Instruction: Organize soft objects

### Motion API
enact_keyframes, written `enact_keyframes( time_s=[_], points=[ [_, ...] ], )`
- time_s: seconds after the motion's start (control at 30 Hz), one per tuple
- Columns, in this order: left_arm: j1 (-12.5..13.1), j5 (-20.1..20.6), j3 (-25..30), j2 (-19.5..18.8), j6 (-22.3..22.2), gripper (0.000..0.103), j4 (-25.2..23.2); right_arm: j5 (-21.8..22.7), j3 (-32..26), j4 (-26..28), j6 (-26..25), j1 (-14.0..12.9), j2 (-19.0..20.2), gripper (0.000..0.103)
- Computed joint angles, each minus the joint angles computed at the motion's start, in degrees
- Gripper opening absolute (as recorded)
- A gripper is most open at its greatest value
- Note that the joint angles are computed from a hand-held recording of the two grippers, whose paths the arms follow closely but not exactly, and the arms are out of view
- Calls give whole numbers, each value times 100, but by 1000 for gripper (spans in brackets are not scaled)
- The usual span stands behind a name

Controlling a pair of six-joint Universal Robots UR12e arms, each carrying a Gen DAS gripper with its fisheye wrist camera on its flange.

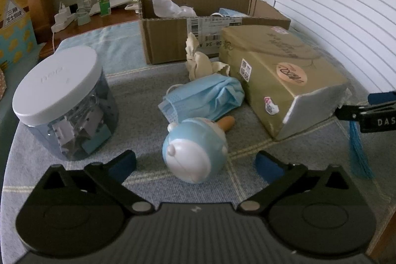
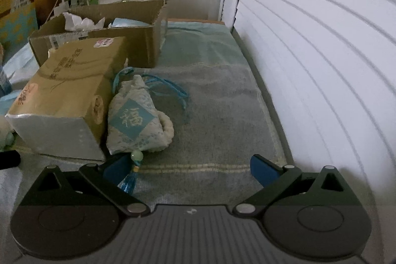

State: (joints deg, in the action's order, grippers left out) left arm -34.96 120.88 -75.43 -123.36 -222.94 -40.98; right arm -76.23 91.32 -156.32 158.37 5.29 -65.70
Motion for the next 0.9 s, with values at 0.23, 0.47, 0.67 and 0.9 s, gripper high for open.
enact_keyframes(
  time_s=[0.23, 0.47, 0.67, 0.9],
  points=[
    [24, -67, 52, 4, -60, 103, -144, 87, 96, -239, 130, -27, 3, 103],
    [-56, 203, 86, 3, 126, 97, -117, 151, 197, -400, 109, -64, -27, 103],
    [-87, 254, 95, 14, 358, 91, 90, 366, 324, -681, -271, -58, -108, 101],
    [-96, 146, 105, -2, 456, 89, 168, 731, 431, -845, -780, -86, -181, 82]
  ],
)
